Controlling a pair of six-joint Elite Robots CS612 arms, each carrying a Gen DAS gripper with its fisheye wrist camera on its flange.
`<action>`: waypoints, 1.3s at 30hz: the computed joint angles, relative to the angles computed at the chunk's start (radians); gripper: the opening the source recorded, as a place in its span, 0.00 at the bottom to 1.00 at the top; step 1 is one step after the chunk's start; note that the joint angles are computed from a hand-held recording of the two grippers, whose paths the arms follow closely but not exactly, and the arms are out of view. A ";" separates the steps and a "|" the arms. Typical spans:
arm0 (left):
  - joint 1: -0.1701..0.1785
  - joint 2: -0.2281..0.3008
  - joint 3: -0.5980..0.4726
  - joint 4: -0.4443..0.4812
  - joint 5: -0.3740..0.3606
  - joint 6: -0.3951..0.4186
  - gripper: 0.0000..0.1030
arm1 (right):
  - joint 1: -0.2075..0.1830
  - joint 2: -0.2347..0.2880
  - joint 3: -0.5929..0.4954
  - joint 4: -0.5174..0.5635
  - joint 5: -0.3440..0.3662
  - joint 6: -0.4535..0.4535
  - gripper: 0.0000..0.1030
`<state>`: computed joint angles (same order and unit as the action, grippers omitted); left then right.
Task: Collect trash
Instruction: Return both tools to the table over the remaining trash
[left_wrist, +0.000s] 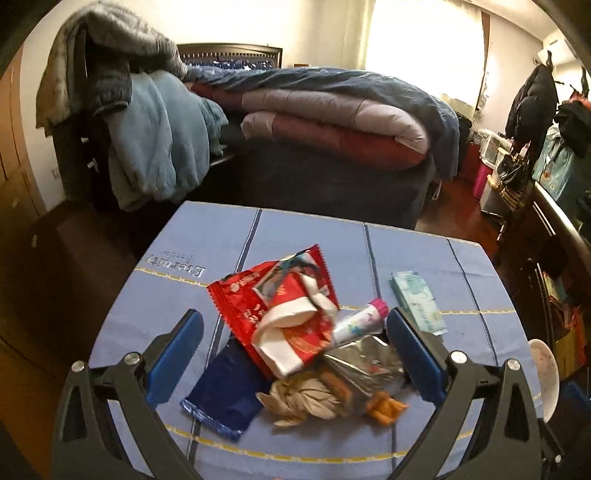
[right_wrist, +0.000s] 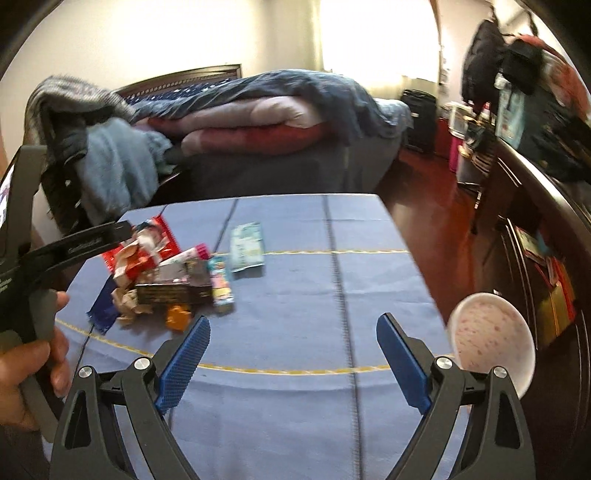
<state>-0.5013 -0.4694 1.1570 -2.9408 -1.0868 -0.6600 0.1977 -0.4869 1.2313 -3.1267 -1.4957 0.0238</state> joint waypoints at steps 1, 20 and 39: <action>0.003 0.003 0.001 -0.023 -0.010 0.012 0.96 | 0.004 0.005 -0.009 0.007 -0.001 -0.006 0.89; 0.023 0.120 -0.209 0.160 -0.079 0.133 0.46 | 0.020 0.040 -0.077 0.078 -0.024 -0.004 0.89; 0.060 0.010 0.046 -0.225 -0.138 0.027 0.08 | 0.065 0.172 -0.339 0.280 0.131 -0.066 0.93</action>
<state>-0.4410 -0.4594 1.2027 -3.1657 -1.2252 -0.6329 0.2628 -0.3150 0.8924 -2.8466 -1.3650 -0.0423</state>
